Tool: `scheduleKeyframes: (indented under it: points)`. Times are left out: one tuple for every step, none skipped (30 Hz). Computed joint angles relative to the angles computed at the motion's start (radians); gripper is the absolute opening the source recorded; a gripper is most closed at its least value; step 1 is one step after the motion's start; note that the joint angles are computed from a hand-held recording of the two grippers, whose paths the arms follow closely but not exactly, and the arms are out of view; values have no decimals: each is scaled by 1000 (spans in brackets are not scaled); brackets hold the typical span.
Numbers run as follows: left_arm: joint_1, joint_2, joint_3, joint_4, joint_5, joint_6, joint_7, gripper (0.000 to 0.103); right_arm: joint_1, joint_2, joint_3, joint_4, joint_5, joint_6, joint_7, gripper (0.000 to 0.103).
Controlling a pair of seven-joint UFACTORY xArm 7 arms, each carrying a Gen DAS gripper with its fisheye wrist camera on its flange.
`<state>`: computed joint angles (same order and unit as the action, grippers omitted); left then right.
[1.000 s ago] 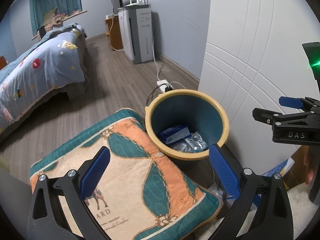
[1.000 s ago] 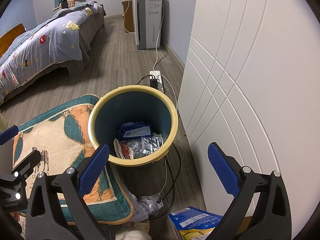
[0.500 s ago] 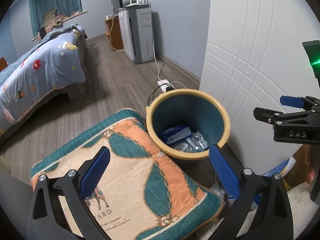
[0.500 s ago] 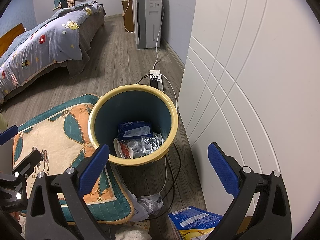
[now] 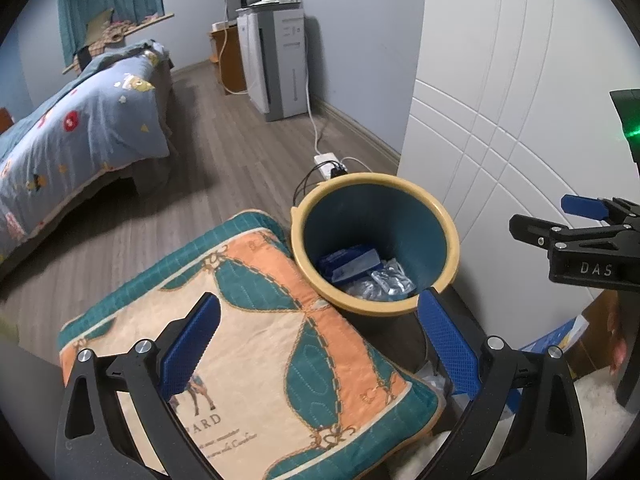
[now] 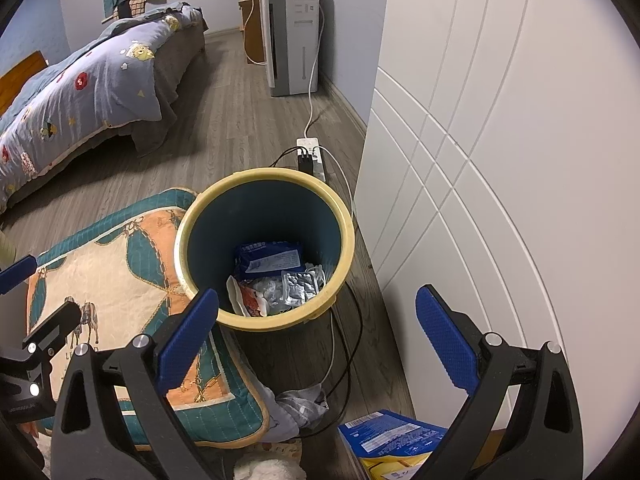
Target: Collect trash
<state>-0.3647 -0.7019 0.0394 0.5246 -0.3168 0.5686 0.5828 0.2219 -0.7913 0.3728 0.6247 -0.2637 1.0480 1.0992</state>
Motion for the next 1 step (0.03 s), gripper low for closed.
scheduleKeyframes:
  points:
    - [2, 1, -2, 1, 3, -3, 0, 98, 0, 1, -2, 2, 7, 1, 6, 97]
